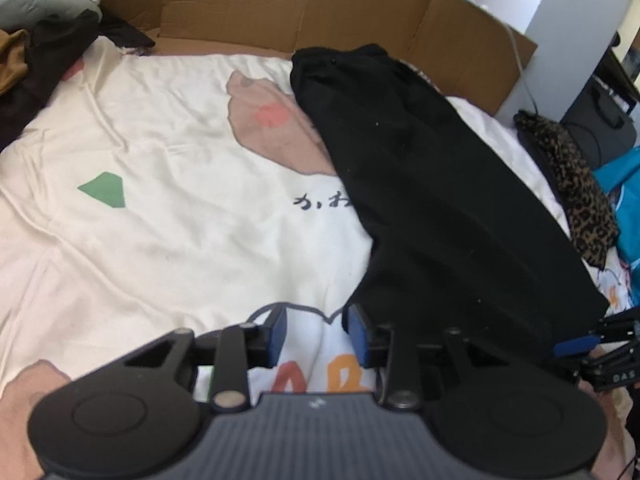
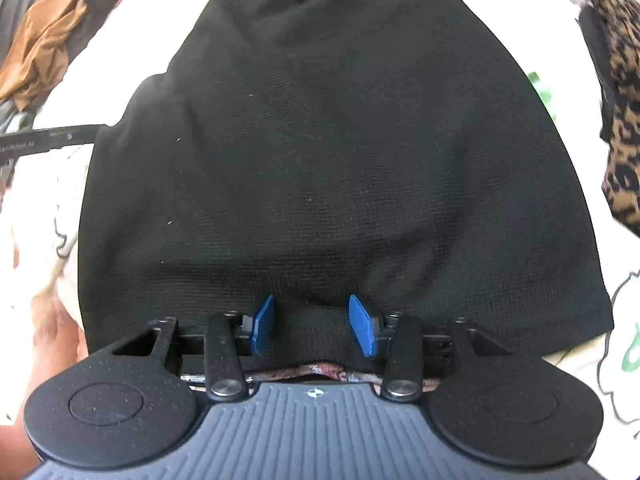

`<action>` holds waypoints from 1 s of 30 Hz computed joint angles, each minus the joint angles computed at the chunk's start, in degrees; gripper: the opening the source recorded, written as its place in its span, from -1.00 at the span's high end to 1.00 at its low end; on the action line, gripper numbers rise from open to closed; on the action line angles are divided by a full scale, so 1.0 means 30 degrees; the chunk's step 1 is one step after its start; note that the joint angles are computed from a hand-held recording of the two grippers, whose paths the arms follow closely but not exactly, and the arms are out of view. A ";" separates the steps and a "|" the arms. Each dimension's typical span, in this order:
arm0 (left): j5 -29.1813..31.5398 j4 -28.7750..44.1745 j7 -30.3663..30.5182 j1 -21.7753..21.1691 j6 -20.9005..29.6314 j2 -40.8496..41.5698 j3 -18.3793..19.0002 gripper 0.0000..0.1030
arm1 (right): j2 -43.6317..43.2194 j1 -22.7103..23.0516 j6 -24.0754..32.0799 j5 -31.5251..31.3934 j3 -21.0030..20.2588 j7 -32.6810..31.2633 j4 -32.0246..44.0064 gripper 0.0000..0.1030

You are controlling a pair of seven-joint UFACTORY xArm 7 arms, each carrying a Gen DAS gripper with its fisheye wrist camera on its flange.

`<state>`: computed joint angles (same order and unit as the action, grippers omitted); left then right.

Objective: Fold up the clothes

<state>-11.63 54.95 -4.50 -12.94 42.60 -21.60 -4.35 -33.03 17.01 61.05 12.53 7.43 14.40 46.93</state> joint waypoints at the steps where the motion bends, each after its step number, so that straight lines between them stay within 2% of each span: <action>1: 0.0143 0.0210 -0.0147 0.0039 0.0161 0.0154 -0.0095 0.31 | 0.0071 0.0011 -0.0009 -0.0032 0.0032 -0.0002 0.0052 0.05; 8: 0.0648 0.2350 -0.0985 0.0089 0.1633 0.1443 -0.0405 0.32 | 0.0719 -0.0012 -0.0531 0.0005 0.0151 0.0483 0.0264 0.04; 11: 0.0708 0.3392 -0.1539 0.0454 0.2164 0.1825 -0.0148 0.33 | 0.0700 -0.0071 -0.0878 0.0076 0.0179 0.0943 0.0088 0.04; 18: 0.0825 0.5440 0.0432 0.1160 0.3640 0.2045 0.0649 0.29 | 0.0372 0.0119 -0.1037 -0.0001 0.0255 0.1513 -0.0304 0.04; 24: -0.0578 0.3674 0.0463 0.1321 0.2480 0.1127 0.0793 0.26 | 0.0089 0.0151 -0.0818 0.0180 0.0061 0.1531 -0.0428 0.04; 30: -0.3323 0.1350 0.1483 0.0437 0.0702 0.0536 0.1257 0.25 | 0.0503 0.0165 -0.0472 0.0432 -0.0116 0.1540 -0.0064 0.04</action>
<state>-21.59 59.01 -0.05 -11.63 44.71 -19.99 -0.58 -31.53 17.51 59.64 13.83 7.08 19.02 46.74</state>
